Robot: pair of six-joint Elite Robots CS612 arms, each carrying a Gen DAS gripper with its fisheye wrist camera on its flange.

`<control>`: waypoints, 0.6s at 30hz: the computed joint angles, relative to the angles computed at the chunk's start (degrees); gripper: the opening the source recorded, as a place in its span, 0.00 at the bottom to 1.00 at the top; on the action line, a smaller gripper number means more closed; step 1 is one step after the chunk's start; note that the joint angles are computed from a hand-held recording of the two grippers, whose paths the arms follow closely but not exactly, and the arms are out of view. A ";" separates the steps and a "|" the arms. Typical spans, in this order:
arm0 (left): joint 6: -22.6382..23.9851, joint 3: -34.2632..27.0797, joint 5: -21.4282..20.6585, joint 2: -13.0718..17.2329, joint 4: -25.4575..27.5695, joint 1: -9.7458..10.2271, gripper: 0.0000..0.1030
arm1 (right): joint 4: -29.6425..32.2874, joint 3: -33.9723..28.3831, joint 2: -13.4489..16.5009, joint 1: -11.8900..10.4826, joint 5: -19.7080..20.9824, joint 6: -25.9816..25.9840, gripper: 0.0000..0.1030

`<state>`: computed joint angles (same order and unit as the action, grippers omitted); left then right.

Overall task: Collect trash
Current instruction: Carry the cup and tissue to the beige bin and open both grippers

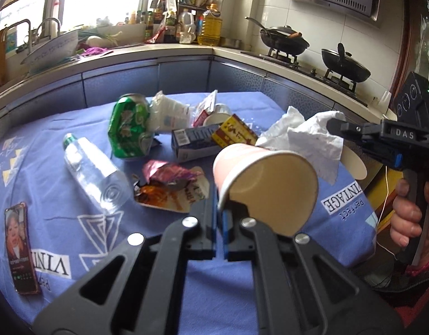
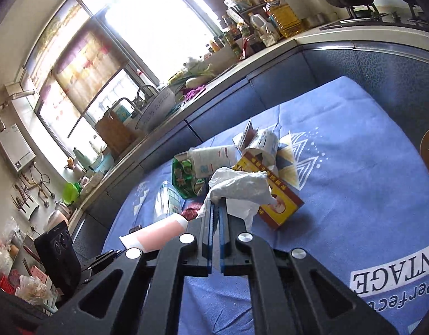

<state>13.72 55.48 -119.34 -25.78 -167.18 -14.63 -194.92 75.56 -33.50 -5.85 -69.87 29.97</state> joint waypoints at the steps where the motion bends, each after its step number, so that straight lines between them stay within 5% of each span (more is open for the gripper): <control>1: 0.54 -0.59 -0.43 0.11 0.37 -0.27 0.03 | -0.82 0.35 -0.26 -0.19 -0.86 0.12 0.04; 9: 7.03 -7.84 -4.00 2.20 5.01 -3.97 0.03 | -7.29 5.95 -2.74 -3.06 -9.85 1.57 0.04; 18: 14.58 -18.36 -4.90 6.75 16.11 -11.21 0.03 | -11.65 13.40 -4.00 -7.47 -21.82 3.15 0.04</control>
<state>28.30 37.13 -124.24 -19.03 -151.07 -25.84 -206.57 88.96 -37.49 -13.31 -91.69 33.12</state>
